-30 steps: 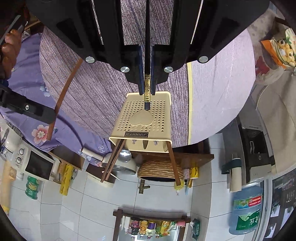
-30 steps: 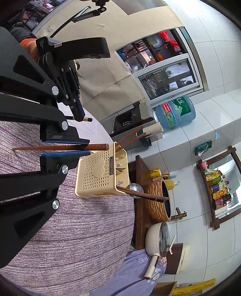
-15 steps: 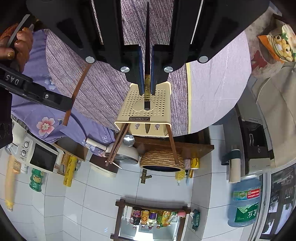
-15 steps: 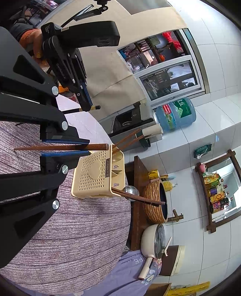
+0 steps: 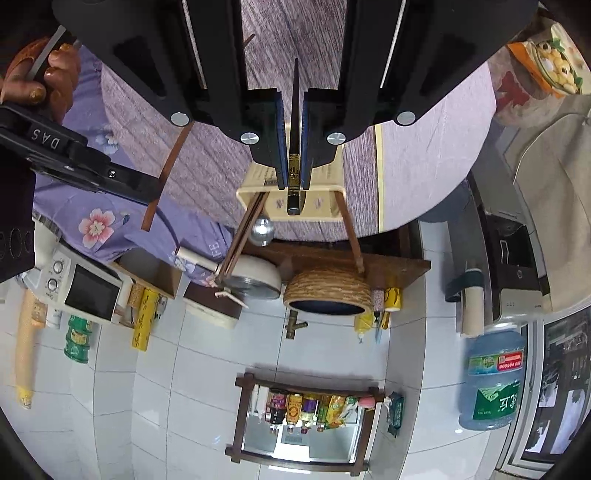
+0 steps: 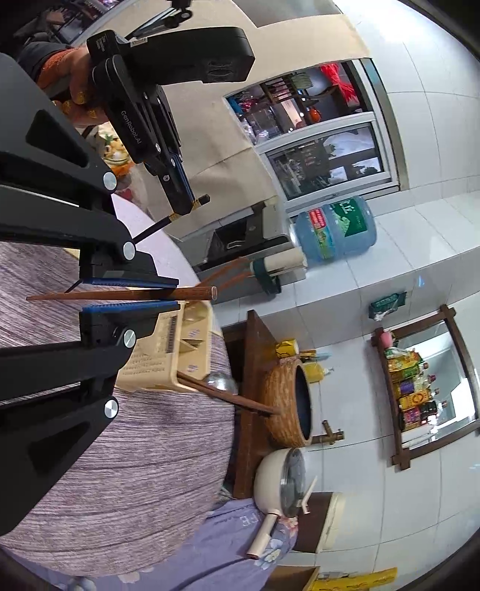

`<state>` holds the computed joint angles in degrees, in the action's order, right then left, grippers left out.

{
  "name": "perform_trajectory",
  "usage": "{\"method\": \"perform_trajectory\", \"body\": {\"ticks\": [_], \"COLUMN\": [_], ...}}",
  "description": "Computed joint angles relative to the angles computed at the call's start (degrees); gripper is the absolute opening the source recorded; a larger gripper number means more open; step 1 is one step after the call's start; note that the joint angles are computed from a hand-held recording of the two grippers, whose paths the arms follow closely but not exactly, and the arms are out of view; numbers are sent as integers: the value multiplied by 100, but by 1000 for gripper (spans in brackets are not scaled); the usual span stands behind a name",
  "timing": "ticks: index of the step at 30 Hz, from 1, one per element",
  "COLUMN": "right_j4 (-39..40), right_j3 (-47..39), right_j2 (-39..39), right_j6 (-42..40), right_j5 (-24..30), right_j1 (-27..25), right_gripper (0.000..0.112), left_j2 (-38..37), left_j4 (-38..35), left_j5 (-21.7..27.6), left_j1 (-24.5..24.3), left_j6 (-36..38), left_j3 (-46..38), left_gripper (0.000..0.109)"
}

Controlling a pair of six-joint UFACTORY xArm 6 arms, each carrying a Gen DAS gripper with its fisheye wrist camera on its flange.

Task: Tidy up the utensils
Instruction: 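Lower both chopsticks into the cream holder and open both grippers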

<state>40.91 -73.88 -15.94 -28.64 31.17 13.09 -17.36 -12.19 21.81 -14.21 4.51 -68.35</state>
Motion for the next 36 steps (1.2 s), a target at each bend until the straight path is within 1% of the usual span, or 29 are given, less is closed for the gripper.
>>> {"method": "perform_trajectory", "body": {"ticks": [3, 7, 9, 12, 14, 17, 19, 20, 23, 26, 30, 32, 36], "right_j4": [-177, -759, -1119, -1821, -2169, -2584, -2873, -3007, -3241, -3229, -3225, -3195, -3129], "right_j3": [-586, -1674, -2146, -3037, -3471, -3789, -3784, -3683, -3374, -3066, -2663, -2510, -2204], "right_j2": [334, 967, 1250, 1823, 2138, 2483, 2619, 2634, 2685, 2692, 2647, 2632, 2530], "right_j6": [179, 709, 992, 1480, 1768, 2129, 2351, 2448, 2640, 2711, 2738, 2706, 2599], "right_j5": [-85, -126, -224, -350, -346, -498, -586, -645, -797, -847, -928, -933, -1120], "right_j1": [-14, -32, -23, -11, -29, -30, -28, -22, -21, -21, -16, -12, 14], "right_gripper": [7, 7, 7, 7, 7, 7, 7, 7, 7, 7, 7, 7, 7], "left_j2": [332, 904, 1245, 1810, 2201, 2629, 2806, 2876, 2955, 2915, 2822, 2796, 2790], "left_j4": [61, 174, 494, 786, 973, 1321, 1637, 1683, 1829, 1965, 2110, 2280, 2278], "left_j5": [105, 403, 493, 675, 788, 808, 733, 729, 586, 369, 41, -17, -39], "left_j1": [43, 85, 105, 146, 152, 129, 119, 120, 135, 136, 112, 105, 114], "left_j6": [-100, -265, -571, -906, -1136, -1456, -1681, -1745, -2041, -2192, -2125, -2221, -2218], "left_j3": [-691, -1874, -2510, -3474, -4067, -4567, -4638, -4622, -4320, -3817, -3171, -2935, -2662], "left_gripper": [7, 7, 7, 7, 7, 7, 7, 7, 7, 7, 7, 7, 7]}}
